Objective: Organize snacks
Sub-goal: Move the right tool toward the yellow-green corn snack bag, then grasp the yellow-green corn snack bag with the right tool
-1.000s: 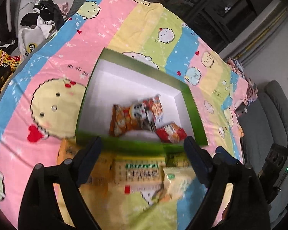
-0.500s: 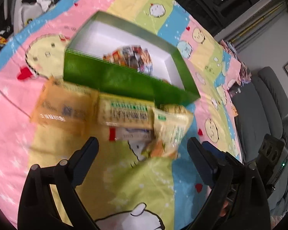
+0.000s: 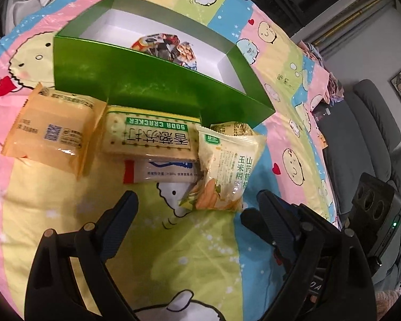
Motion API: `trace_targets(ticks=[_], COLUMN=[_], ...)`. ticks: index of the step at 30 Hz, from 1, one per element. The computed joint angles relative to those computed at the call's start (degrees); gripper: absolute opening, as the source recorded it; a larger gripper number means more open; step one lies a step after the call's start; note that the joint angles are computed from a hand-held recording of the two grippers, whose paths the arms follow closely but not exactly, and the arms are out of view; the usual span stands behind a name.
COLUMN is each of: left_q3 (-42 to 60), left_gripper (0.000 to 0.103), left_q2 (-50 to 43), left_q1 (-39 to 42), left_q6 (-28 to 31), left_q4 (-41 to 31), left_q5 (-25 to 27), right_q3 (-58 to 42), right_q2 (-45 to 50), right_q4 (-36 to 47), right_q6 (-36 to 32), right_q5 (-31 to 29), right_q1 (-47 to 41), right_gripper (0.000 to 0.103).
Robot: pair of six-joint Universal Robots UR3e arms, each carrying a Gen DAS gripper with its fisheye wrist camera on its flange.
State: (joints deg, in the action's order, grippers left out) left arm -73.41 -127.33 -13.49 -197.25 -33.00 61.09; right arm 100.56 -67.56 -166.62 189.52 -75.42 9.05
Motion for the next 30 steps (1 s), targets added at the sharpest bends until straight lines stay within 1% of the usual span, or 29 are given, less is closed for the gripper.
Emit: trace_targets(ticks=[5, 7, 9, 11, 12, 13, 14, 15, 16, 17, 20, 23, 27, 30], left_q3=[4.38, 7.24, 9.55, 11.65, 12.85, 13.56, 13.65, 14.14, 14.52, 15.08, 16.64, 17.01, 16.04, 13.91], left_gripper=[0.088, 0.082, 0.079, 0.070, 0.061, 0.057, 0.055, 0.051, 0.047, 0.045, 0.036, 0.035, 0.032, 0.032], left_q2=[-2.55, -4.26, -5.60, -6.88, -7.61, -8.08, -8.20, -8.52, -8.74, -9.09, -10.03, -10.07, -9.13, -7.38], left_q1=[-0.88, -1.24, -1.54, -1.88, -2.00, -2.09, -2.14, -2.12, -1.98, -1.91, -2.28, -2.91, -3.06, -3.40], left_q6=[0.87, 1.17, 1.66, 1.83, 1.93, 2.00, 2.03, 1.99, 2.01, 2.03, 3.12, 3.58, 3.50, 3.61], left_q4=[-1.87, -3.06, -4.38, -5.66, -6.57, -7.01, -6.79, -6.92, -7.25, -7.63, -8.78, -8.88, -8.79, -7.71], left_q5=[1.36, 1.29, 1.20, 1.37, 1.28, 1.26, 1.41, 1.13, 0.52, -0.07, -1.05, -0.03, -0.19, 0.18], right_q3=[-2.39, -3.28, -4.59, -6.35, -6.86, -7.07, -7.16, -7.31, -7.81, -8.09, -8.27, -8.15, -7.32, -6.18], right_q2=[2.25, 3.10, 4.02, 5.21, 5.74, 5.99, 6.22, 6.46, 6.78, 6.99, 7.25, 7.23, 6.72, 5.87], right_q4=[0.65, 0.77, 1.52, 2.88, 2.97, 2.91, 2.69, 2.60, 2.88, 2.95, 2.92, 2.99, 2.15, 1.07], right_q6=[-0.74, -0.88, -1.11, -1.29, -1.32, -1.34, -1.38, -1.43, -1.46, -1.47, -1.72, -2.37, -2.61, -1.88], right_q5=[0.39, 0.89, 1.09, 1.61, 2.61, 3.29, 4.03, 4.90, 5.13, 4.94, 5.31, 4.68, 4.85, 5.48], right_q1=[0.35, 0.25, 0.32, 0.27, -0.01, -0.20, -0.40, -0.57, -0.51, -0.44, -0.64, -0.43, -0.46, -0.34], right_gripper=[0.053, 0.053, 0.053, 0.053, 0.053, 0.053, 0.051, 0.048, 0.048, 0.046, 0.038, 0.035, 0.029, 0.029])
